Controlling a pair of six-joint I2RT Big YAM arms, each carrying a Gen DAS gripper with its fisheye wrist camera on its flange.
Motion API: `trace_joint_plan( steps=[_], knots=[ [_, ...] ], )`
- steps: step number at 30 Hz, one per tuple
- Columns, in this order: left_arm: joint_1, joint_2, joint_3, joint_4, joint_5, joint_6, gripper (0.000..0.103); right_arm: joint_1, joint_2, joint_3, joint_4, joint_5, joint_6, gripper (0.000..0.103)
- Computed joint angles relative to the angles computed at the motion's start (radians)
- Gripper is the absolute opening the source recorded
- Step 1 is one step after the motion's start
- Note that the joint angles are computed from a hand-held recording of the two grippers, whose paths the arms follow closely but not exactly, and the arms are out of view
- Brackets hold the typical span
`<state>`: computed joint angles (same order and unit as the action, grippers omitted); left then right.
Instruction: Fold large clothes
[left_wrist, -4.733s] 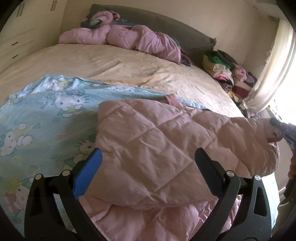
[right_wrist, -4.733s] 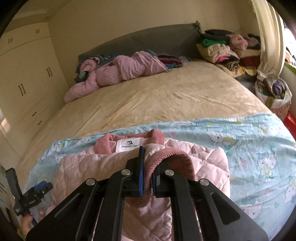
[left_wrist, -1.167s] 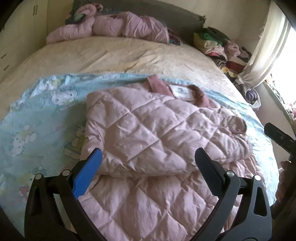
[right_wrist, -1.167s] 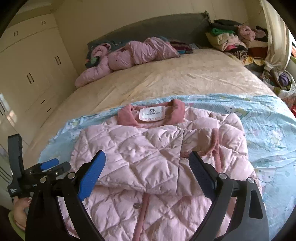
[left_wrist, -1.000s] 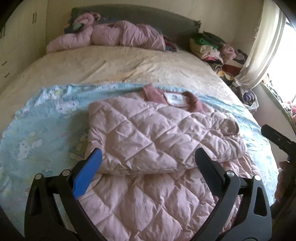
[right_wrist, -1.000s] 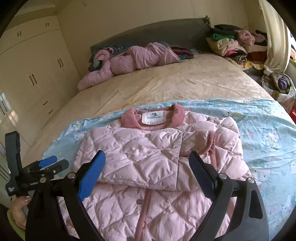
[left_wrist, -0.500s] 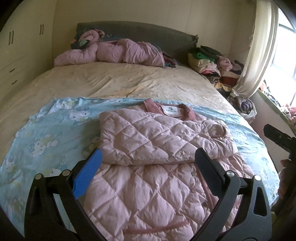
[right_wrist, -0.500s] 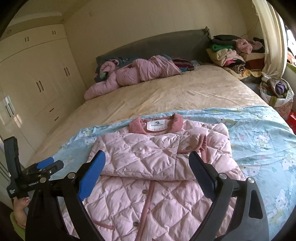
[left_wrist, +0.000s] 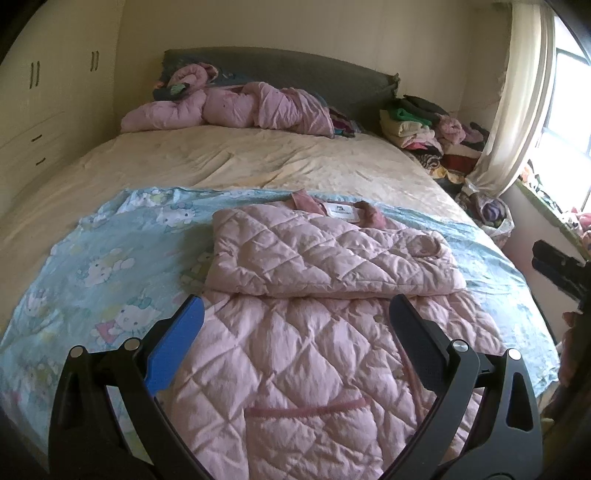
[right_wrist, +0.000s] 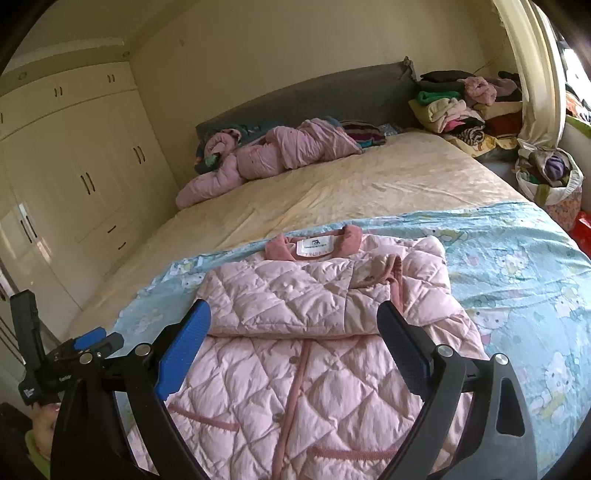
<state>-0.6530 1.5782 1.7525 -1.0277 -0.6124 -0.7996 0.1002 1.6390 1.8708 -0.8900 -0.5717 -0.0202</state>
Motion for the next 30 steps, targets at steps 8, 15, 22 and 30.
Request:
trace_joint_plan(
  steps=[8, 15, 22, 30],
  knots=[
    [-0.051, -0.042, -0.026, -0.014, -0.045, -0.020, 0.094, -0.045, -0.076, -0.076, 0.002, -0.034, -0.020, 0.091],
    [-0.089, -0.058, -0.033, -0.075, -0.092, -0.067, 0.094, -0.079, -0.127, -0.127, -0.009, -0.054, -0.047, 0.091],
    [-0.118, -0.071, -0.060, -0.097, -0.109, -0.092, 0.094, -0.112, -0.167, -0.175, -0.023, -0.067, -0.080, 0.091],
    [-0.147, -0.085, -0.098, -0.147, -0.119, -0.149, 0.094, -0.140, -0.205, -0.237, -0.045, -0.076, -0.136, 0.091]
  ],
)
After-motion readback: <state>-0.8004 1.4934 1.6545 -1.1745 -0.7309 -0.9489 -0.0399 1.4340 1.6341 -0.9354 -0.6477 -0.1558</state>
